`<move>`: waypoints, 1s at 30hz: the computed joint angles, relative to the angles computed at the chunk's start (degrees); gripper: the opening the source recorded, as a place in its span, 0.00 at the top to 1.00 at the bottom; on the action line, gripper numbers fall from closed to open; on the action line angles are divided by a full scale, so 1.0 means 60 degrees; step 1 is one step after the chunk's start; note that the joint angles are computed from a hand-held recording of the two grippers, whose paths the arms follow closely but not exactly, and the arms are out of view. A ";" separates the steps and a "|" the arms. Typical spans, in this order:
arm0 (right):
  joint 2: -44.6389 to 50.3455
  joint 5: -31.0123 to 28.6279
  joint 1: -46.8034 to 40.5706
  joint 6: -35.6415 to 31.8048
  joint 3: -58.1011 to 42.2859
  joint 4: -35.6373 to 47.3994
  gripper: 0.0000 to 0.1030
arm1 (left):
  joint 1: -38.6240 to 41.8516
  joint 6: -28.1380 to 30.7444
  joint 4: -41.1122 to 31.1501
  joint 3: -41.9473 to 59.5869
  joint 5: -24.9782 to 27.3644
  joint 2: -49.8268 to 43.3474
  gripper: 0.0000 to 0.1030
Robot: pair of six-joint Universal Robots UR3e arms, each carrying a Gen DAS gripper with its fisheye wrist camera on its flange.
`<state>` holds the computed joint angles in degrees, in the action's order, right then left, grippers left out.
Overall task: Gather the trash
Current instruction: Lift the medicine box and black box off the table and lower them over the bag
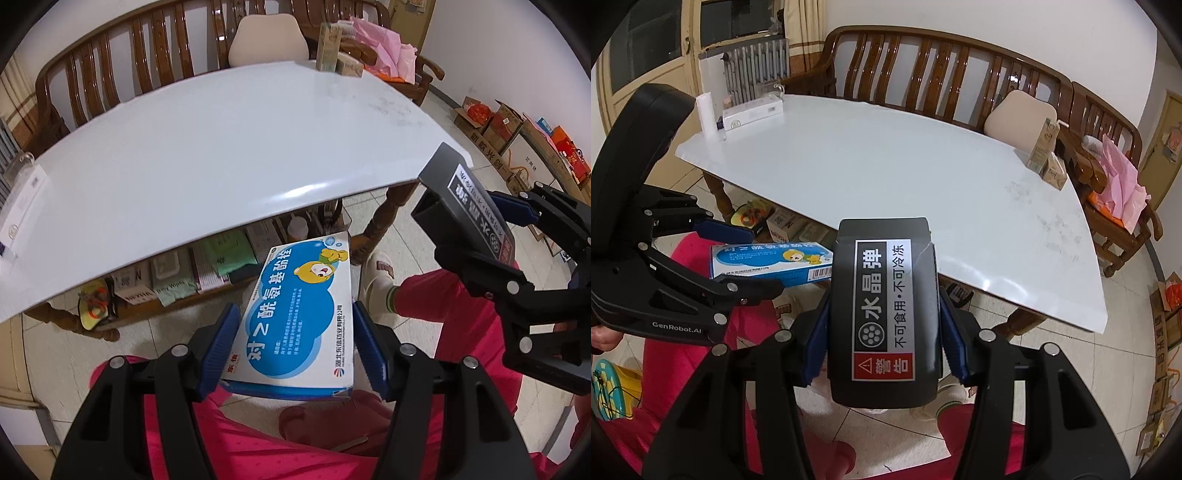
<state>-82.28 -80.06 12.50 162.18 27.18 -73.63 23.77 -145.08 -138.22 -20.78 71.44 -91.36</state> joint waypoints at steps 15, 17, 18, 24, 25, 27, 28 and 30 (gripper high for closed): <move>-0.1274 -0.0307 0.0027 0.0228 0.4031 -0.1746 0.49 | -0.0410 -0.0662 0.2551 -0.4928 0.0357 0.1355 0.41; -0.1334 -0.0365 0.0075 0.0269 0.4410 -0.1931 0.49 | -0.0444 -0.0773 0.2744 -0.5301 0.0376 0.1340 0.41; -0.1398 -0.0372 0.0069 0.0277 0.4656 -0.2054 0.49 | -0.0479 -0.0828 0.2827 -0.5429 0.0397 0.1315 0.41; -0.1504 -0.0517 0.0115 0.0407 0.5888 -0.2795 0.49 | -0.0744 -0.1250 0.3571 -0.6525 0.0643 0.1255 0.41; -0.1524 -0.0541 0.0118 0.0462 0.6122 -0.2967 0.49 | -0.0762 -0.1349 0.3668 -0.6668 0.0653 0.1225 0.41; -0.1545 -0.0491 0.0053 0.0577 0.6521 -0.3223 0.49 | -0.0800 -0.1573 0.3941 -0.7021 0.0702 0.1133 0.41; -0.1543 -0.0475 0.0015 0.0629 0.6714 -0.3349 0.49 | -0.0822 -0.1689 0.4081 -0.7177 0.0750 0.1097 0.41; -0.1546 -0.0455 -0.0024 0.0777 0.7188 -0.3630 0.49 | -0.0879 -0.1863 0.4306 -0.7454 0.0814 0.0973 0.41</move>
